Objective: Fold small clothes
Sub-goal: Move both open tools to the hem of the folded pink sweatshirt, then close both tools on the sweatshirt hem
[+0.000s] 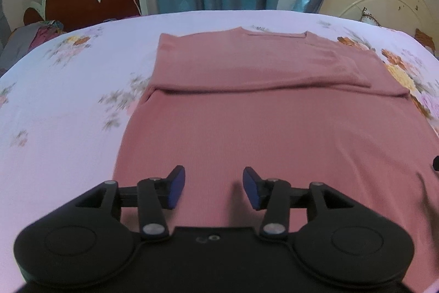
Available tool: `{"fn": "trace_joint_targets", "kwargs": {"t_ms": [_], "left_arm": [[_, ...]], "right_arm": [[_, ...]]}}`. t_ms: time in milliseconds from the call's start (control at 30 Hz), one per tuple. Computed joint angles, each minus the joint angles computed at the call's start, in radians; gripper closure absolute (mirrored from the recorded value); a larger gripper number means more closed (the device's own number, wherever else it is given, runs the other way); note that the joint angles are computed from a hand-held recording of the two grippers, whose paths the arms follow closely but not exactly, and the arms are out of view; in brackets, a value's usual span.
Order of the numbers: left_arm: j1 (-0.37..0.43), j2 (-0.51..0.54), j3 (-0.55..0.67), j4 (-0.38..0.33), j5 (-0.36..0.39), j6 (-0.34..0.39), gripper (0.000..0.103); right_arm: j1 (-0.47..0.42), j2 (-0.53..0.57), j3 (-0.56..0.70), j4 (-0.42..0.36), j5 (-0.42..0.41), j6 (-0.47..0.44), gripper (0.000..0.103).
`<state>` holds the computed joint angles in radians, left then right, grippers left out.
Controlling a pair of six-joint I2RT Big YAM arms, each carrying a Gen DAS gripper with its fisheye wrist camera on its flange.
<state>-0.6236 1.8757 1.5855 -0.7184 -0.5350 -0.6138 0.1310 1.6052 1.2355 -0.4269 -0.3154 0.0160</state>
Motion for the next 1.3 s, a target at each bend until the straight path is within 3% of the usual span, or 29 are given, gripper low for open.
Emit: {"fn": "trace_joint_targets", "kwargs": {"t_ms": [267,500,700,867,967,1100,1133,1167,1233,1300], "left_arm": [[-0.018,-0.118,-0.18,0.015,-0.011,-0.063,0.055],[-0.025,-0.207,-0.299,0.003,-0.046,-0.131,0.046],[-0.023,-0.254,-0.374,0.004,-0.021,-0.177,0.042],[-0.024,-0.285,-0.421,0.047,0.021,-0.194,0.041],[-0.024,-0.302,-0.447,0.085,0.063,-0.207,0.045],[-0.02,-0.323,-0.475,0.139,0.149,-0.216,0.064],[-0.018,-0.325,-0.477,0.146,0.171,-0.215,0.072],[-0.016,-0.326,-0.478,0.153,0.194,-0.211,0.077],[-0.008,-0.327,-0.479,0.169,0.245,-0.197,0.094],[-0.001,-0.328,-0.483,0.188,0.265,-0.195,0.097]], "right_arm": [[-0.005,-0.106,-0.114,-0.028,0.091,0.005,0.053],[-0.034,-0.17,-0.188,-0.051,0.166,0.027,0.053],[-0.044,-0.206,-0.232,-0.059,0.211,0.048,0.053],[-0.054,-0.218,-0.252,-0.078,0.187,0.091,0.053],[-0.05,-0.226,-0.257,-0.089,0.17,0.107,0.054],[-0.038,-0.235,-0.262,-0.1,0.162,0.114,0.054],[-0.038,-0.236,-0.262,-0.104,0.158,0.12,0.059],[-0.039,-0.234,-0.258,-0.113,0.144,0.122,0.071],[-0.039,-0.235,-0.254,-0.122,0.136,0.129,0.078],[-0.041,-0.233,-0.248,-0.129,0.126,0.131,0.086]]}}
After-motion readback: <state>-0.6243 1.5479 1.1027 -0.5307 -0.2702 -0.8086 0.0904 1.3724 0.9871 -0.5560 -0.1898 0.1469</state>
